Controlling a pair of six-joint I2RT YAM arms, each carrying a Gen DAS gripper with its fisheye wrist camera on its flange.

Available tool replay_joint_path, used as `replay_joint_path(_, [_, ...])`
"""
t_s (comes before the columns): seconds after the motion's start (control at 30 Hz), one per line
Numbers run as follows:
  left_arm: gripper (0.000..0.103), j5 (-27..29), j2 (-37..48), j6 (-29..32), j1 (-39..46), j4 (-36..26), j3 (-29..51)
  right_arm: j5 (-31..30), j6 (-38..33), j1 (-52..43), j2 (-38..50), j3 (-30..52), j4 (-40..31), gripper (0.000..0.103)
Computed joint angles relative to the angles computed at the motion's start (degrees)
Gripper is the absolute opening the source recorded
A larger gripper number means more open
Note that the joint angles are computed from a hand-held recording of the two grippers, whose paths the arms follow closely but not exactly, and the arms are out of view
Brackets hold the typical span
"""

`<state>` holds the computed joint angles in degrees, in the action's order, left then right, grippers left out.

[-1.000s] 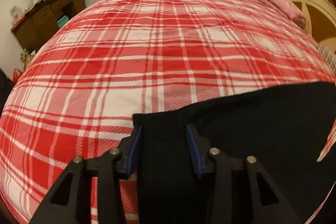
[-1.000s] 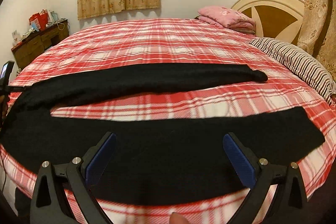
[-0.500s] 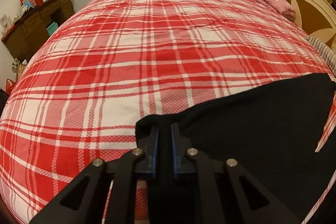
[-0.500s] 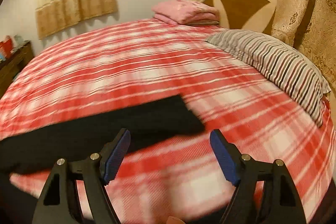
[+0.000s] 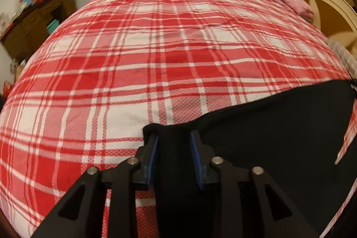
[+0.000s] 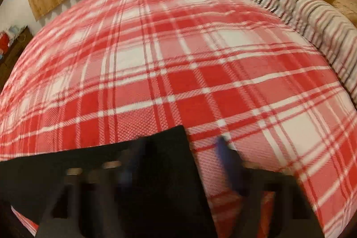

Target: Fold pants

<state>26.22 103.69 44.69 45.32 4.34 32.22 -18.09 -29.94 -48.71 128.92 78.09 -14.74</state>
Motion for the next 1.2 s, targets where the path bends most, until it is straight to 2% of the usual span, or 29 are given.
replay_joint_path(0.03, [0.015, 0.33, -0.22, 1.61, 0.07, 0.36, -0.4, -1.31, -1.37, 0.02, -0.15, 0.07, -0.46, 0.015])
replay_joint_path(0.1, [0.013, 0.64, -0.99, 3.48, 0.36, -0.39, -0.48, -2.44, -2.65, 0.27, -1.84, -1.54, -0.59, 0.009])
replay_joint_path(0.17, [0.011, 1.55, -2.22, 4.0, 1.09, -1.62, -0.5, -2.25, -3.71, 0.64, -6.02, -6.72, 3.32, 0.008])
replay_joint_path(0.23, [0.01, 4.69, -4.54, 4.86, 3.29, -3.72, -0.86, -5.48, -4.27, -0.23, -10.97, -11.14, 5.45, 0.008])
replay_joint_path(0.3, [0.009, 8.76, -6.48, 6.27, 6.18, -6.67, -0.89, -13.03, -5.75, -2.98, -18.25, -16.49, 6.33, 0.008])
replay_joint_path(0.43, [0.009, 18.55, -10.31, 13.19, 14.07, -16.42, -0.03, -28.53, -12.23, -11.21, -31.62, -23.03, 1.52, 0.008])
replay_joint_path(0.53, [0.009, 26.45, -10.19, 24.15, 21.85, -29.84, 3.08, -39.18, -20.14, -19.58, -36.4, -22.92, -8.36, 0.007])
replay_joint_path(0.57, [0.009, 29.0, -8.74, 30.34, 25.37, -36.3, 4.78, -42.3, -24.63, -23.23, -36.53, -21.7, -13.18, 0.004])
replay_joint_path(0.63, [0.009, 30.58, -5.55, 39.24, 29.49, -44.63, 7.18, -46.72, -36.22, -29.75, -33.42, -17.81, -25.8, 0.004])
replay_joint_path(0.67, [0.009, 30.79, -2.69, 46.35, 32.91, -49.69, 8.44, -47.64, -43.95, -33.49, -31.2, -15.88, -32.96, 0.004])
replay_joint_path(0.77, [0.009, 28.26, 5.44, 59.23, 40.06, -58.27, 11.74, -45.56, -57.44, -41.49, -24.68, -12.86, -43.01, 0.003])
replay_joint_path(0.93, [0.009, 22.78, 14.06, 67.01, 46.95, -59.77, 13.77, -39.63, -66.52, -50.6, -17.31, -12.55, -44.49, 0.003])
replay_joint_path(1.07, [0.009, 19.8, 17.5, 70.21, 49.67, -57.83, 14.03, -37.17, -67.23, -53.12, -12.58, -9.29, -44.44, 0.004])
replay_joint_path(1.2, [0.01, 18.47, 17.12, 72.94, 51.23, -55.06, 12.04, -33.07, -65.66, -53.04, -12.88, -11.91, -37.04, 0.004])
